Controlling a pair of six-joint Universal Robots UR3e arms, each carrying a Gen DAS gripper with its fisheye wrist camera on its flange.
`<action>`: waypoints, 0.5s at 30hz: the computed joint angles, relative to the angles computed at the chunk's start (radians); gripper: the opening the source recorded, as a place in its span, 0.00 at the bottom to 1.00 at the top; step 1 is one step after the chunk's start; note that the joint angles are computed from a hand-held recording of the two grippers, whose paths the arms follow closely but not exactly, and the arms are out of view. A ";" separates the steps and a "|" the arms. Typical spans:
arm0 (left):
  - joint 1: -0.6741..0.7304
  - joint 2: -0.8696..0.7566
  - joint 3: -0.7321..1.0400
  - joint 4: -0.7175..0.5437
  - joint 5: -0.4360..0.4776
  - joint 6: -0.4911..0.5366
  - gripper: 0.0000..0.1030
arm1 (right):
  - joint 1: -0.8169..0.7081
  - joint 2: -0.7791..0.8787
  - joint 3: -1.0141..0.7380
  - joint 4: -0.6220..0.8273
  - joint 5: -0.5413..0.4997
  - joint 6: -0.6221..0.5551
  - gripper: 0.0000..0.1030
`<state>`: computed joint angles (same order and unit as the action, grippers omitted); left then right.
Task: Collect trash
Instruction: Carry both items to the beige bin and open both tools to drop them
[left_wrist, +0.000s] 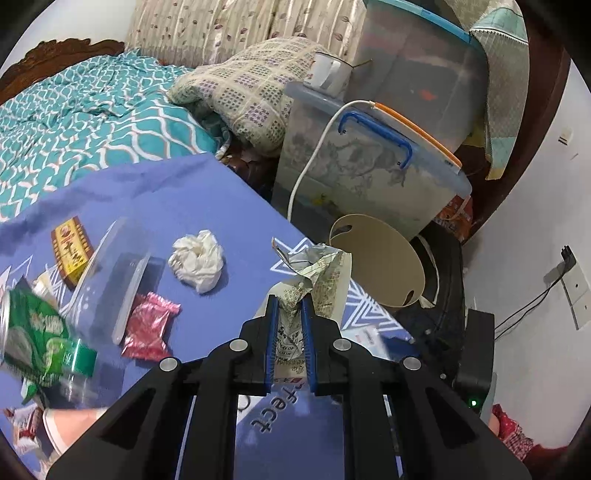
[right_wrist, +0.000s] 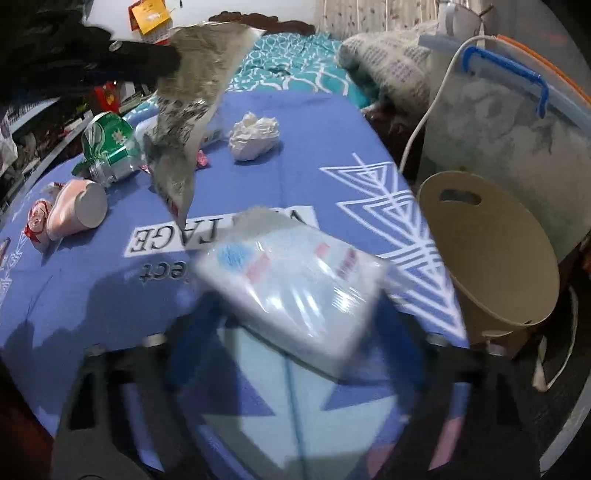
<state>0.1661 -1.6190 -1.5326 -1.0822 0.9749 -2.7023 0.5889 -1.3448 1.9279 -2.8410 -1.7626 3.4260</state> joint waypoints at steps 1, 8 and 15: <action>-0.012 -0.014 0.014 0.008 0.007 -0.005 0.11 | -0.010 -0.021 0.028 -0.015 0.000 -0.008 0.57; -0.113 -0.166 0.167 0.009 0.035 -0.056 0.11 | -0.104 -0.178 0.267 -0.210 0.030 0.066 0.42; -0.269 -0.459 0.532 -0.062 0.049 -0.152 0.11 | -0.371 -0.406 0.451 -0.208 0.065 0.094 0.41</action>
<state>-0.1034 -2.0778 -1.0004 -1.1442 1.0242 -2.8544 0.2183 -1.7511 2.3791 -3.0491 -1.6977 3.5200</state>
